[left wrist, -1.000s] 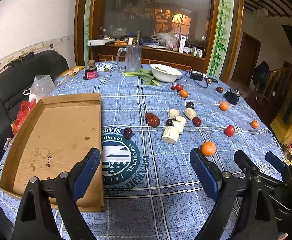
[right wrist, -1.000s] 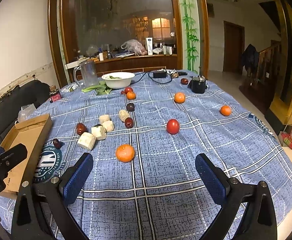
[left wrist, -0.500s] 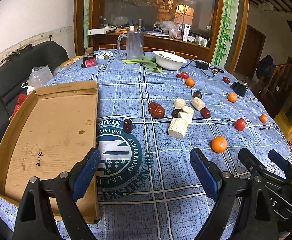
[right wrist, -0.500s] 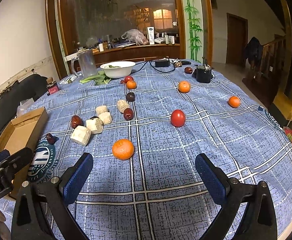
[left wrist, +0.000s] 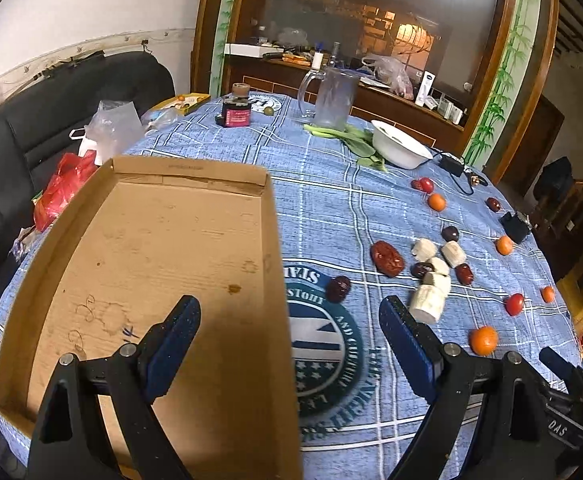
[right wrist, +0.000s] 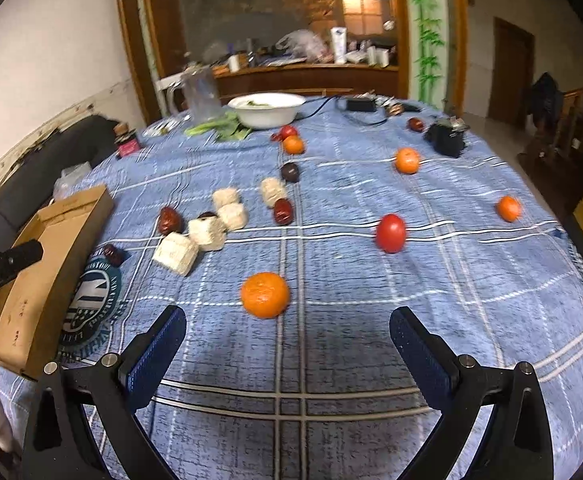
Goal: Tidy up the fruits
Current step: 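Grasp the pale loofah block with left tool while right tool grasps a tangerine, then carry both items to the cardboard tray and open both tools to release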
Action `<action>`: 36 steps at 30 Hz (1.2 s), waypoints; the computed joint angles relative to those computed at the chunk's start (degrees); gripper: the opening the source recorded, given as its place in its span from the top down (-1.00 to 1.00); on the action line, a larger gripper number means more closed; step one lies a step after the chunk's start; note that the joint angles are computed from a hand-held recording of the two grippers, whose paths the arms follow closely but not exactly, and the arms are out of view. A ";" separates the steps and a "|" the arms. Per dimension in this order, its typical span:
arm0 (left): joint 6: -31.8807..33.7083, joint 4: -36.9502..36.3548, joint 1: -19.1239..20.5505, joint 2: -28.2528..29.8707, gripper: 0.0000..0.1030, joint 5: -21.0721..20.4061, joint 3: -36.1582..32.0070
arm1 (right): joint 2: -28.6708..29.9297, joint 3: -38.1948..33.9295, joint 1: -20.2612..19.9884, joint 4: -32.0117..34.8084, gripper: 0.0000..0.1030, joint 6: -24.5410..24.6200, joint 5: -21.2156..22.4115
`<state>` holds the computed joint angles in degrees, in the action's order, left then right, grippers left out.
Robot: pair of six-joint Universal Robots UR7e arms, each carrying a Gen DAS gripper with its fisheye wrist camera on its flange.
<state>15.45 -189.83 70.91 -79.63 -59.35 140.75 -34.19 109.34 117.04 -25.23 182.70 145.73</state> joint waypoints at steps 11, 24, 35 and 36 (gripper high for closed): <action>2.15 11.44 -2.47 7.39 -0.72 -6.60 -5.22 | 2.42 -6.65 -5.70 11.49 -0.56 0.94 -6.84; 3.67 14.18 -2.30 17.76 -0.10 -7.19 -10.06 | 1.91 -6.45 -7.26 11.56 -0.26 -0.03 -8.41; 2.30 15.30 -1.10 10.80 0.34 -11.22 -6.98 | -0.53 -3.02 -6.26 9.73 0.30 3.31 -10.45; 2.14 15.53 -0.77 9.51 0.34 -11.92 -6.58 | -0.67 -2.80 -5.66 9.43 0.30 3.52 -9.97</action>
<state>17.59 -174.30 70.14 -70.12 -71.27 134.17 -34.86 106.53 111.37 -15.80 186.22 135.76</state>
